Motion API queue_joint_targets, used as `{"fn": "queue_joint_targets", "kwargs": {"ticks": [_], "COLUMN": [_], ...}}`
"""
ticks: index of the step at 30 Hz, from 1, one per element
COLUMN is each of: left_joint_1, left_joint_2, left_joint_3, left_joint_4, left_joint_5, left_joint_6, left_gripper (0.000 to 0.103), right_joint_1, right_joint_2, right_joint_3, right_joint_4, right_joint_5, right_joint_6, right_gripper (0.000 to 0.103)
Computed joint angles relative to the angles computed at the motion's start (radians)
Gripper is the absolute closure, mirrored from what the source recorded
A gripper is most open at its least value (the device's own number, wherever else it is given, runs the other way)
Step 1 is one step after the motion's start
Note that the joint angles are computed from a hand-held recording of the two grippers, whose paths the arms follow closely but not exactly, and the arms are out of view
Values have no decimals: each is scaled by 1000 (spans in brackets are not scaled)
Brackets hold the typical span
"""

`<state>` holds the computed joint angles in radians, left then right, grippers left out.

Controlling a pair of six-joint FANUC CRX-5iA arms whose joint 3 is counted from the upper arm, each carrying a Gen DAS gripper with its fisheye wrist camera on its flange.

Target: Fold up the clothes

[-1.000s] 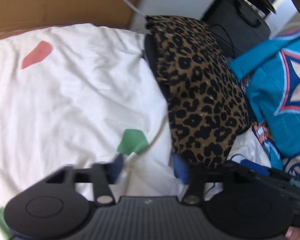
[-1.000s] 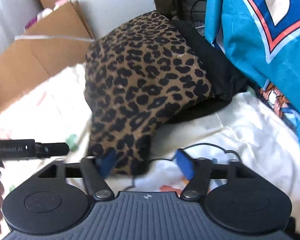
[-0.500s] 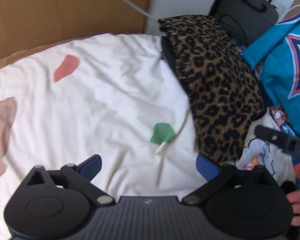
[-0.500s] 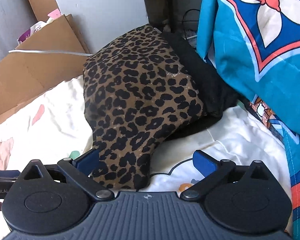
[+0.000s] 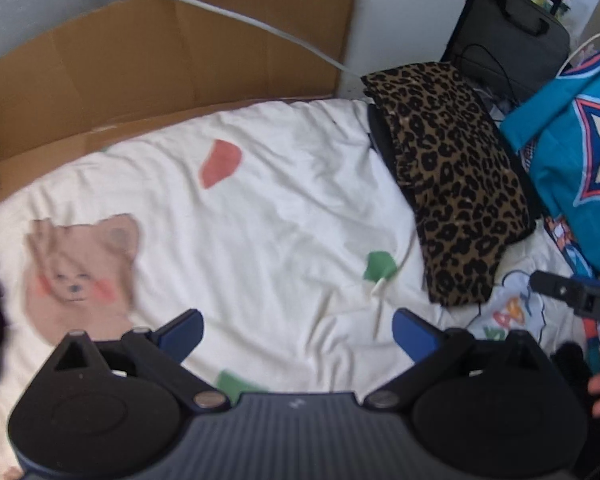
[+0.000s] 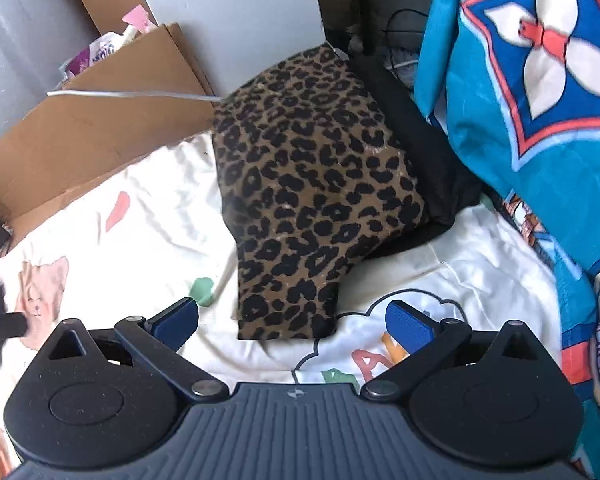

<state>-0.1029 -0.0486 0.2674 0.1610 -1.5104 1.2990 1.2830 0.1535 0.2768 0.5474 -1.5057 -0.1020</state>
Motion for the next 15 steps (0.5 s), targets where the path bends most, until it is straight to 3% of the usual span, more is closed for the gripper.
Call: {"fn": "queue_joint_targets", "kwargs": {"ticks": [5,9,15], "left_joint_1": [18,21,57], "left_joint_2": [43,57,79], "left_joint_3": [214,326,403], "left_joint_4": [-89,-150,-102], "left_joint_5": [-149,-265,-314], "left_joint_6": [53,23,101], "left_gripper": [1,1,1], "right_joint_1": [0,0,-3], "right_joint_2": [32,71,148], "right_joint_3": [121,232,444], "right_joint_4": [9,21,26], "right_joint_5": [-88,-159,-258], "right_joint_6": [43,106,222], "right_gripper": [0,0,0]}}
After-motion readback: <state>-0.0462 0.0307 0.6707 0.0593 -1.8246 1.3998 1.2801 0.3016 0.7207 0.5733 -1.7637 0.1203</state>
